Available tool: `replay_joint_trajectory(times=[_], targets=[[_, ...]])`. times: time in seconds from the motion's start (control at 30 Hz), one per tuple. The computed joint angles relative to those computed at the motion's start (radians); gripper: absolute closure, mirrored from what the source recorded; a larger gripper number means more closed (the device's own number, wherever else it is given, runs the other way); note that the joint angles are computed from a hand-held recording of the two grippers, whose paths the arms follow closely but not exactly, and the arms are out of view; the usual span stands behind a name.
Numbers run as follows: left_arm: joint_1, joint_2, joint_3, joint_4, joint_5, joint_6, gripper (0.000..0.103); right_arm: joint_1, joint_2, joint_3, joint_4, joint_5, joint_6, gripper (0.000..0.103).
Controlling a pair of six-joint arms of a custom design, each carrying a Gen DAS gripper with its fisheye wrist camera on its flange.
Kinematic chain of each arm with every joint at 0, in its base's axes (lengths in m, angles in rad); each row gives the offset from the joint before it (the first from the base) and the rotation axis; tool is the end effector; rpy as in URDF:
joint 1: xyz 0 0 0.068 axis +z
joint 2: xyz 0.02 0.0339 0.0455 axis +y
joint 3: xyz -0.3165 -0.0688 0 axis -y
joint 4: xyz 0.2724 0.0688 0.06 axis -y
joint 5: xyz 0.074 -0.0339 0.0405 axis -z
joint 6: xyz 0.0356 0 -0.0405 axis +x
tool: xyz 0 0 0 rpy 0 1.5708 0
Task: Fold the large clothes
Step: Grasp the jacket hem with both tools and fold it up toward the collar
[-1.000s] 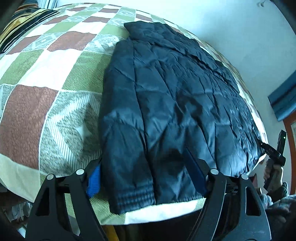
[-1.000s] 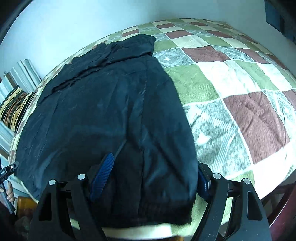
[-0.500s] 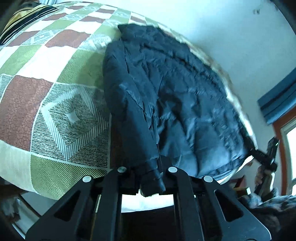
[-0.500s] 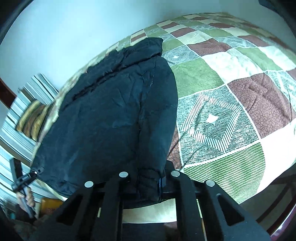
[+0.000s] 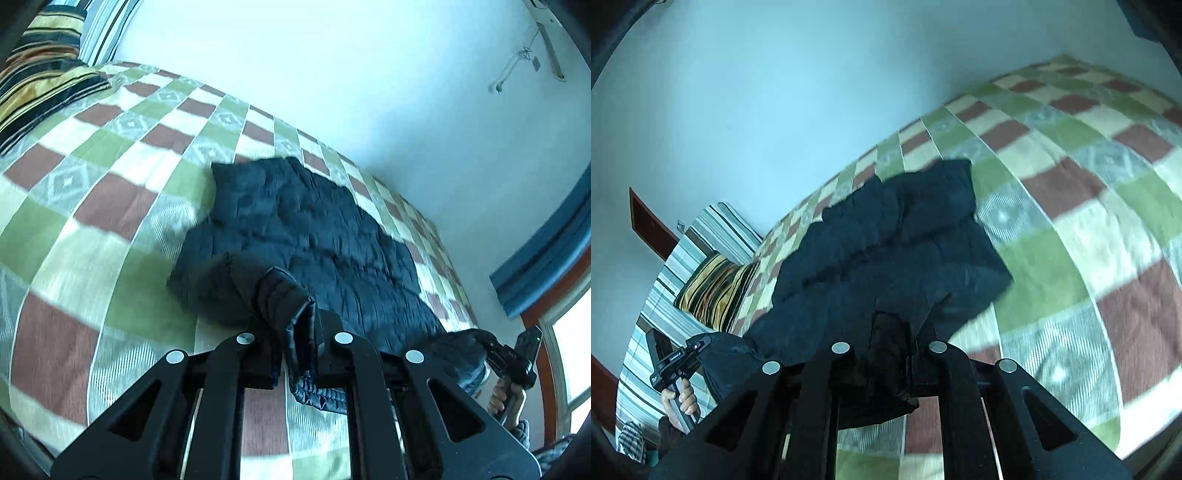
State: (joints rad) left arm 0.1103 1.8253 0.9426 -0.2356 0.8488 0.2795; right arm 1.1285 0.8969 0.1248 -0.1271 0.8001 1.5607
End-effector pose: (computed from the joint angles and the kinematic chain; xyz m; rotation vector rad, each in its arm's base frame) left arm 0.3624 0.0133 0.1598 0.4484 2.3537 -0.9502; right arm 0.0749 0.0984 0.1364 0.7793 2.0539 0.5331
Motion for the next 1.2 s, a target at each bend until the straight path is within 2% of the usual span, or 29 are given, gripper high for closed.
replay_joint_trajectory(times=[0.03,0.1,0.17,0.2,0.4,0.53,0.73,0.9,1.0,1.1,1.2], targets=[[-0.023,0.020,0.028,0.021,-0.014,-0.041,0.093,-0.108,-0.034,-0.013,0.060,-0.066,-0.116,0.093],[-0.040,0.050,0.066,0.032,-0.026,-0.070,0.093,-0.257,-0.074,-0.033,0.135,-0.173,-0.249,0.093],[-0.079,0.095,0.115,0.064,-0.075,-0.116,0.093,-0.449,-0.028,-0.048,0.262,-0.322,-0.374,0.093],[-0.092,0.119,0.142,0.066,-0.087,-0.133,0.093,-0.556,0.040,-0.051,0.360,-0.409,-0.435,0.093],[-0.159,0.309,0.372,0.020,-0.159,-0.246,0.093,-0.916,0.463,-0.003,0.767,-0.721,-0.588,0.093],[-0.197,0.409,0.513,0.000,-0.196,-0.285,0.092,-1.050,0.662,0.086,0.846,-0.834,-0.641,0.093],[-0.248,0.552,0.685,-0.051,-0.288,-0.299,0.092,-1.138,0.936,0.230,0.881,-0.925,-0.669,0.093],[-0.282,0.666,0.822,-0.133,-0.370,-0.261,0.092,-1.154,1.057,0.291,0.900,-0.938,-0.678,0.092],[-0.282,0.694,0.858,-0.158,-0.361,-0.258,0.092,-1.161,1.056,0.295,0.897,-0.944,-0.664,0.091],[-0.279,0.655,0.811,-0.128,-0.363,-0.220,0.086,-1.148,0.995,0.285,0.849,-0.920,-0.685,0.082],[-0.264,0.595,0.744,-0.107,-0.340,-0.191,0.075,-1.130,0.901,0.257,0.796,-0.886,-0.731,0.071]])
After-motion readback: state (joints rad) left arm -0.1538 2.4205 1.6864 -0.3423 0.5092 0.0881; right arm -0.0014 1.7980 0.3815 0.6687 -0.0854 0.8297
